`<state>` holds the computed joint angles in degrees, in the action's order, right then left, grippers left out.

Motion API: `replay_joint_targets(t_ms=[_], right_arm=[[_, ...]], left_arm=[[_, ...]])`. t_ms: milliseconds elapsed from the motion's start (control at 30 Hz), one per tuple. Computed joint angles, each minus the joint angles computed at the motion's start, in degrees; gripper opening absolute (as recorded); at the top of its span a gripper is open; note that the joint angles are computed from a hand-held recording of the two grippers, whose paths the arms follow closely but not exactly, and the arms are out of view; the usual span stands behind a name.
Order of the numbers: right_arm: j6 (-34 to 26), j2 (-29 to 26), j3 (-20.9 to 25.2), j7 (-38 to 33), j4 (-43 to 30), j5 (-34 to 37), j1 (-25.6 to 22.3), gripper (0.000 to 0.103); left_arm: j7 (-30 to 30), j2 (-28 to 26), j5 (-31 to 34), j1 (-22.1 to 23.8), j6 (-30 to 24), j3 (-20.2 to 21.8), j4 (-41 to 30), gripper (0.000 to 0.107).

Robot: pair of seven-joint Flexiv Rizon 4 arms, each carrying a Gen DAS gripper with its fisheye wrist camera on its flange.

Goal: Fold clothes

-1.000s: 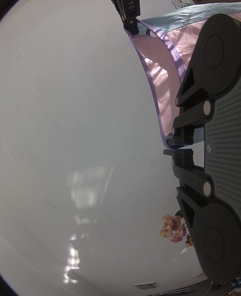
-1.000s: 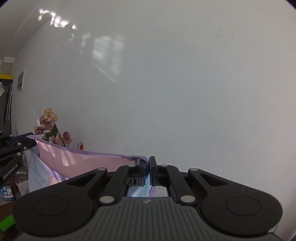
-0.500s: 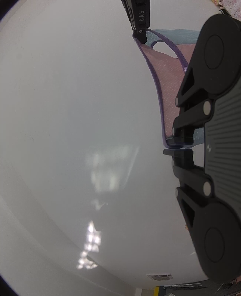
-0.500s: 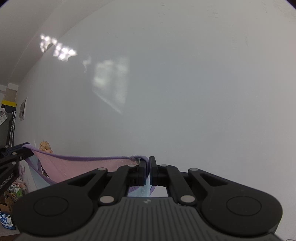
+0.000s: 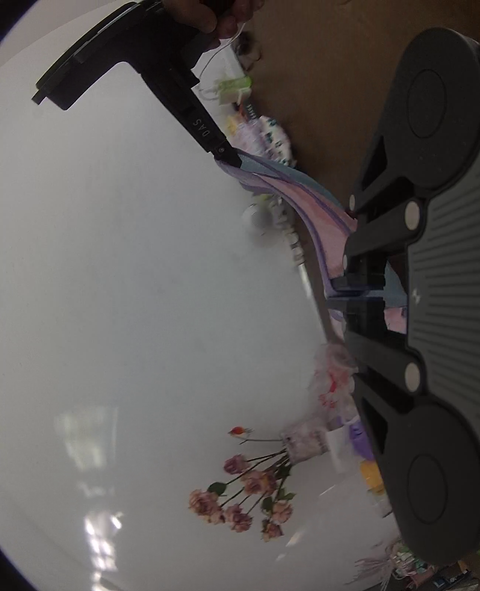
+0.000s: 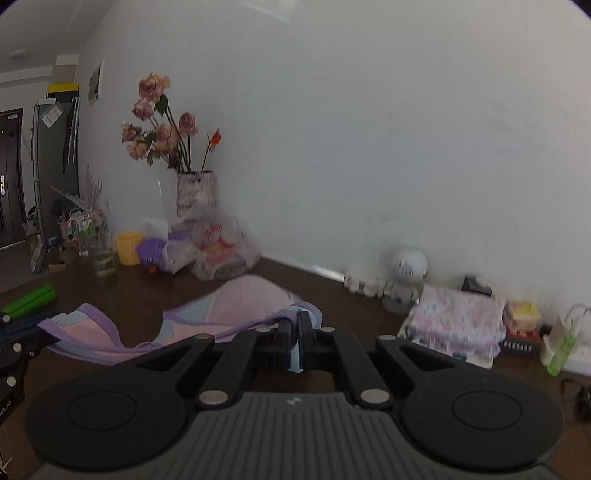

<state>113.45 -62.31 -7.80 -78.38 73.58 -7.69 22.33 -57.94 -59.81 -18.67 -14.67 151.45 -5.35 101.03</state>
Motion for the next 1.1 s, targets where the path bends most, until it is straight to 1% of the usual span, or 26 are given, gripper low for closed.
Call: replay_joint_targets(t_ms=[33,67,100,167,267,300,367,467,500,533,567,600,633,700,733,767,833,867,900,933,967,1000,1033,1100], right_arm=[[2.48,0.77,1.41,-3.11,4.67,3.03,0.24,0.002],[3.78,1.61,2.84,-2.82,8.82,2.32,-0.47,0.002],[5.83,2.23,2.4,-1.22,12.97,1.77,-0.18,0.002],[9.31,3.18,2.88,-2.14,19.81,3.87,0.31,0.002],[12.33,3.97,2.63,-3.46,26.37,7.92,1.94,0.002],[13.22,3.9,2.98,-3.61,27.95,8.73,1.86,0.003],[14.24,4.13,3.08,-3.84,30.63,10.69,2.16,0.003],[12.9,5.4,4.96,-2.83,33.38,9.7,0.15,0.008],[13.0,6.09,5.94,-2.6,34.65,8.45,-1.05,0.012],[13.14,6.77,6.9,-2.36,35.95,7.09,-2.3,0.02],[13.26,7.44,7.83,-2.09,37.23,5.71,-3.56,0.026],[13.63,8.19,8.79,-1.96,37.99,3.72,-5.16,0.036],[13.99,8.93,9.74,-1.79,38.67,1.62,-6.8,0.039],[14.64,9.95,12.12,-1.2,39.31,-3.95,-10.79,0.04],[14.42,10.17,13.05,-0.61,38.84,-6.7,-12.53,0.04],[12.77,10.44,14.12,0.24,37.45,-10.75,-14.7,0.04],[9.12,10.19,15.51,1.22,34.37,-17.82,-17.75,0.041],[5.48,9.77,16.84,1.91,32.08,-22.48,-19.66,0.041],[1.29,9.03,19.14,2.54,29.44,-27.61,-22.21,0.042],[-3.77,7.89,22.15,2.78,26.48,-32.39,-24.87,0.045],[-9.73,6.24,26.57,1.88,23.23,-36.56,-28.02,0.046],[-15.36,4.41,31.13,0.17,20.34,-38.71,-30.75,0.046],[-20.93,2.52,35.42,-2.31,17.47,-39.64,-32.8,0.046],[-31.37,-0.85,41.96,-8.31,11.61,-39.01,-34.61,0.046]], left_arm=[[-0.59,-0.47,-0.27,-0.54,0.22,-0.63,1.86,0.002],[-1.27,-1.01,-0.52,-1.13,0.35,-1.18,3.57,0.002],[-1.48,-1.47,-1.18,-2.08,0.38,-1.4,5.18,0.002],[-1.81,-2.06,-2.09,-3.76,1.33,-1.28,7.44,0.002],[-0.81,-2.63,-3.59,-6.1,3.41,-0.37,9.67,0.003],[-0.84,-2.72,-3.75,-6.4,3.92,-0.45,10.42,0.005],[-1.03,-2.06,-2.86,-6.01,3.18,-0.79,12.0,0.009],[-2.47,0.09,1.6,-3.37,-1.04,-1.61,14.89,0.023],[-3.92,1.3,4.74,-1.32,-3.02,-2.28,16.18,0.035],[-5.46,2.49,8.04,0.83,-5.11,-2.97,17.34,0.041],[-7.07,3.65,11.46,3.09,-7.31,-3.72,18.38,0.042],[-8.73,4.54,14.45,5.06,-8.72,-4.34,19.16,0.044],[-10.7,5.7,17.63,7.52,-10.47,-5.33,19.81,0.048],[-13.52,7.36,21.92,10.73,-13.42,-6.45,19.65,0.054],[-14.34,8.01,22.99,11.42,-14.57,-6.52,18.84,0.055],[-15.11,8.62,24.02,12.14,-15.7,-6.68,17.99,0.056],[-14.34,9.79,25.75,12.44,-19.8,-6.35,15.06,0.06],[-13.7,9.93,26.61,12.61,-21.69,-6.32,13.51,0.06],[-12.72,10.04,27.25,12.77,-24.65,-6.46,11.51,0.06],[-11.9,10.01,27.47,12.99,-27.61,-6.71,9.87,0.06],[-11.27,9.95,27.48,13.32,-30.25,-7.16,8.52,0.06],[-10.7,9.64,27.79,14.24,-33.1,-8.27,7.03,0.06],[-9.84,9.04,28.72,15.96,-36.45,-10.24,5.53,0.06],[-7.71,7.87,29.92,19.22,-41.4,-14.14,3.6,0.059]])
